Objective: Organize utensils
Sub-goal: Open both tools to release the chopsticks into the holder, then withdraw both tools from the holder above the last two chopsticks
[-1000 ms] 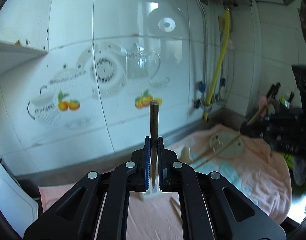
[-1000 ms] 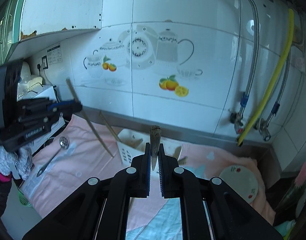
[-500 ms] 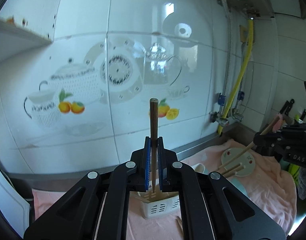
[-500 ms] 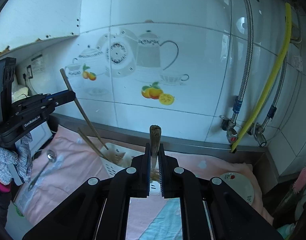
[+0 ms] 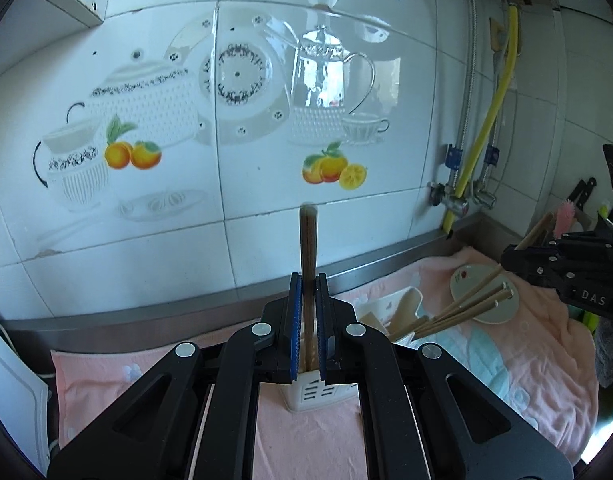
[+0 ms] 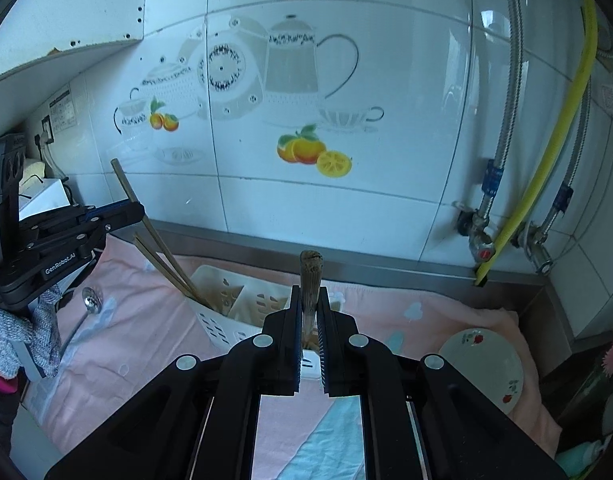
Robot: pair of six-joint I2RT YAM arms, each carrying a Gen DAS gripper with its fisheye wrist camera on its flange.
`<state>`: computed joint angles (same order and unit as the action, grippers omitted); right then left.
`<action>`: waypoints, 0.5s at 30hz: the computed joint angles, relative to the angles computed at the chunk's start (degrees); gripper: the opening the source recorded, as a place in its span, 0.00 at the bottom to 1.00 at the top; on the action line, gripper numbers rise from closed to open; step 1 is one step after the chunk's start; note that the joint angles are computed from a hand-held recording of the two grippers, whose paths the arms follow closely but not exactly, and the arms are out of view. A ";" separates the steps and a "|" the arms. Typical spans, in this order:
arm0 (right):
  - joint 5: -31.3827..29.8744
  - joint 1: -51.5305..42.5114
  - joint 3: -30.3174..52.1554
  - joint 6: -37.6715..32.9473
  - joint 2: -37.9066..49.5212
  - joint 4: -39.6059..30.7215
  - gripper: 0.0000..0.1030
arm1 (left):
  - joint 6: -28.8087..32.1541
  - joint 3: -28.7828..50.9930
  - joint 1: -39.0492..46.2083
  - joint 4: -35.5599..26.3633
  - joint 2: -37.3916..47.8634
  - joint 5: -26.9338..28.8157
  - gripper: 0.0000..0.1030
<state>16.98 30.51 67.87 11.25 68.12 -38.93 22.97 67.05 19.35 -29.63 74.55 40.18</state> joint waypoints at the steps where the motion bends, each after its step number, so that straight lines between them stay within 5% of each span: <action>1: -0.03 -0.10 -0.22 0.08 0.22 0.21 0.07 | 0.23 0.23 -0.02 -0.55 0.33 0.11 0.05; 7: -0.69 -0.93 -1.77 0.44 2.01 2.00 0.07 | 0.45 -0.52 0.31 -0.63 0.33 -0.42 0.10; 12: -1.40 -1.66 -3.16 0.54 1.88 3.64 0.09 | 0.58 -1.91 1.15 0.16 -1.41 -0.19 0.39; 15: -1.28 -2.10 -3.74 0.92 1.10 4.09 0.22 | 1.25 -2.60 2.43 -0.43 -2.81 1.54 0.42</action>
